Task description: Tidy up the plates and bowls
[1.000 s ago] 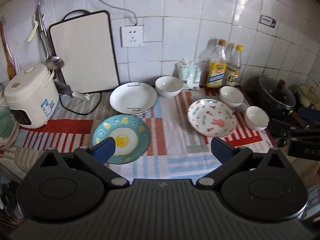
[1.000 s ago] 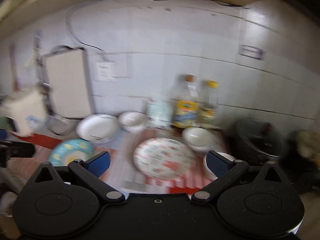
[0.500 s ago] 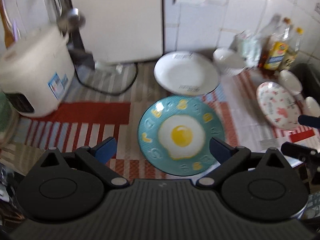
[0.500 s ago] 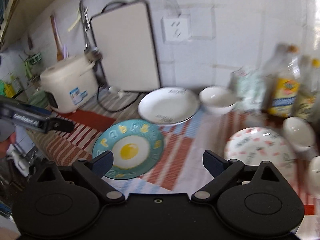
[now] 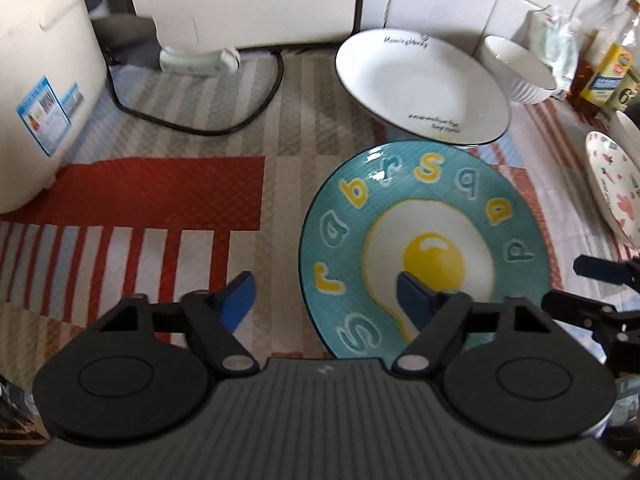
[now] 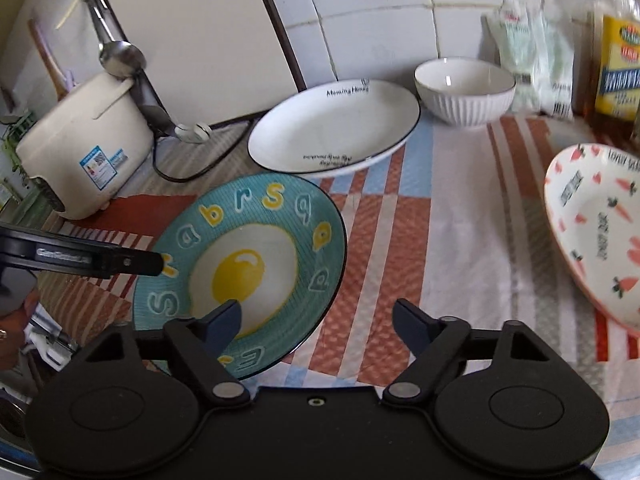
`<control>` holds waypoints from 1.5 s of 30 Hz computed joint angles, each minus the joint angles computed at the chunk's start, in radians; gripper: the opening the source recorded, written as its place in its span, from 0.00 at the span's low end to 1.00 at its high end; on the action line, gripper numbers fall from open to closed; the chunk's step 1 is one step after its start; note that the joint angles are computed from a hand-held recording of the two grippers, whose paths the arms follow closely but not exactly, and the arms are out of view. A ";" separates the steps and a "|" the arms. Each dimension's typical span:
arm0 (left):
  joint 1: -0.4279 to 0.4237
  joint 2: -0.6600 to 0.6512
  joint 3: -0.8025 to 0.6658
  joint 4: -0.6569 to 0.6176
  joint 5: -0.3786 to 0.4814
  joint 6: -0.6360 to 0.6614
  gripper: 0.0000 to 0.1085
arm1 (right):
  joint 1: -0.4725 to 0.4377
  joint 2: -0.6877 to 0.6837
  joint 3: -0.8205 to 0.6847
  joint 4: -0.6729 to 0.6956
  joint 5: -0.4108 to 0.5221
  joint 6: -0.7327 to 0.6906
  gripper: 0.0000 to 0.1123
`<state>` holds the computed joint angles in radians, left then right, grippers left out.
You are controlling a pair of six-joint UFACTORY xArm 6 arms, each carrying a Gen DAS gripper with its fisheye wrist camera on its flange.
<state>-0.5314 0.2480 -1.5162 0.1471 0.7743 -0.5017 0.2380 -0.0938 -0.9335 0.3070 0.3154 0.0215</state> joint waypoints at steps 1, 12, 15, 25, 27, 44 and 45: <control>0.008 0.008 0.000 -0.044 -0.012 0.030 0.54 | 0.000 0.006 -0.004 0.010 0.002 -0.003 0.72; 0.041 0.061 -0.035 -0.122 0.000 0.105 0.30 | -0.003 0.061 -0.051 0.079 0.021 -0.018 0.53; 0.053 0.065 -0.038 -0.153 -0.003 0.069 0.33 | -0.005 0.083 -0.065 0.121 0.017 -0.038 0.25; 0.039 0.050 0.000 -0.144 -0.059 0.024 0.28 | -0.025 0.137 -0.113 0.313 0.068 -0.130 0.16; 0.040 0.051 -0.002 -0.148 -0.056 0.018 0.28 | -0.029 0.138 -0.120 0.312 0.088 -0.130 0.16; -0.053 0.108 -0.122 -0.202 -0.094 0.099 0.28 | -0.123 -0.106 0.052 0.257 0.079 -0.207 0.16; -0.060 0.124 -0.147 -0.210 -0.086 0.114 0.28 | -0.133 -0.123 0.066 0.243 0.080 -0.198 0.16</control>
<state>-0.5910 0.3721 -1.6634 -0.0633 0.6879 -0.3881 0.1052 -0.2169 -0.8679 0.5501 0.3951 -0.1764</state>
